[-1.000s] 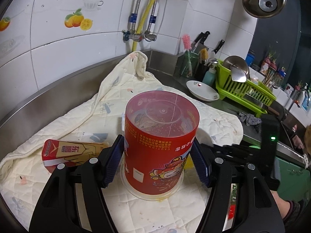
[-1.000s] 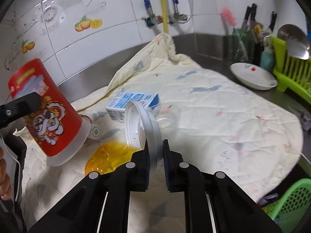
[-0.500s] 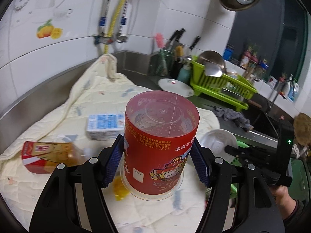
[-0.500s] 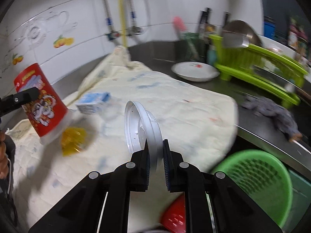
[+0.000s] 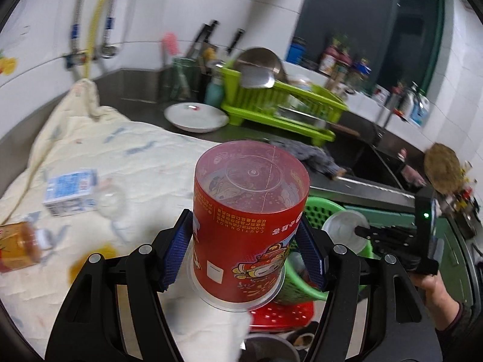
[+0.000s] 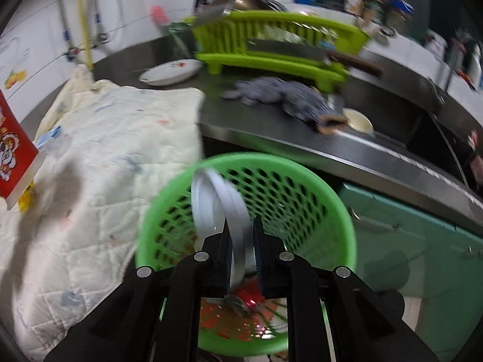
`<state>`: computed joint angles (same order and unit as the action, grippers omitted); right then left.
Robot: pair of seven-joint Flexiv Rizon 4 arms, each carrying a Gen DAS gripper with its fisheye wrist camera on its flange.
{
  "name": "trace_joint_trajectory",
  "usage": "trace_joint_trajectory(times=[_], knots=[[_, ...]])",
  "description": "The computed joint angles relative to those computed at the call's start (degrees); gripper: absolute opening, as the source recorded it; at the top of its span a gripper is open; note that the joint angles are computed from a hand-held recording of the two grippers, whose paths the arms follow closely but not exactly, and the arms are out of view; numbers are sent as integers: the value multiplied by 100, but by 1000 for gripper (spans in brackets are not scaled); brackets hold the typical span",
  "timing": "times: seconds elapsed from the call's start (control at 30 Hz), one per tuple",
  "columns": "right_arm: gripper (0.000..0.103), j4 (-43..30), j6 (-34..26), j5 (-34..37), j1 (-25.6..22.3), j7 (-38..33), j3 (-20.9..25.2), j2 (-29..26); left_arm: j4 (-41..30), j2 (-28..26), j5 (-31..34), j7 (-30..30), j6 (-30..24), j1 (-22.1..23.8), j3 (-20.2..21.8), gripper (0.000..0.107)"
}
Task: Collect trash
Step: 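Drop the white lid into the green basket with the right tool while the left drops the red cup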
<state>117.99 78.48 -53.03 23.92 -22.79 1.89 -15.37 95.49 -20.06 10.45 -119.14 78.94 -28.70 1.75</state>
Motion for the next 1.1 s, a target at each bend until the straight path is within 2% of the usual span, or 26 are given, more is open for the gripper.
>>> trace_joint_trajectory(times=[0.13, 0.3, 0.47, 0.6, 0.73, 0.97, 1.07, 1.1], knots=[[18, 288, 159, -56, -140, 216, -76, 113, -449, -352, -87, 186, -221, -102, -191, 66], [32, 553, 500, -700, -291, 855, -282, 287, -1005, -783, -217, 390, -516, -287, -254, 66], [35, 634, 709, -1290, -533, 1387, -313, 367, -1513, -1227, -471, 637, -718, -394, -392, 66], [47, 681, 948, -2008, -755, 1976, -373, 471, -1959, -1589, -579, 827, -987, -531, -397, 66], [56, 745, 1101, -2641, -1107, 2438, -253, 598, -2519, -2042, -779, 1000, -1377, -588, -479, 66], [62, 726, 1333, -3791, -1786, 3326, 24, 706, -3131, -2533, -1044, 1217, -1740, -679, -575, 67], [62, 685, 1406, -4102, -2030, 3617, 188, 693, -3232, -2618, -1107, 1314, -1775, -713, -613, 79], [62, 683, 1393, -4171, -2082, 3686, 238, 699, -3207, -2608, -1104, 1341, -1729, -722, -608, 79]])
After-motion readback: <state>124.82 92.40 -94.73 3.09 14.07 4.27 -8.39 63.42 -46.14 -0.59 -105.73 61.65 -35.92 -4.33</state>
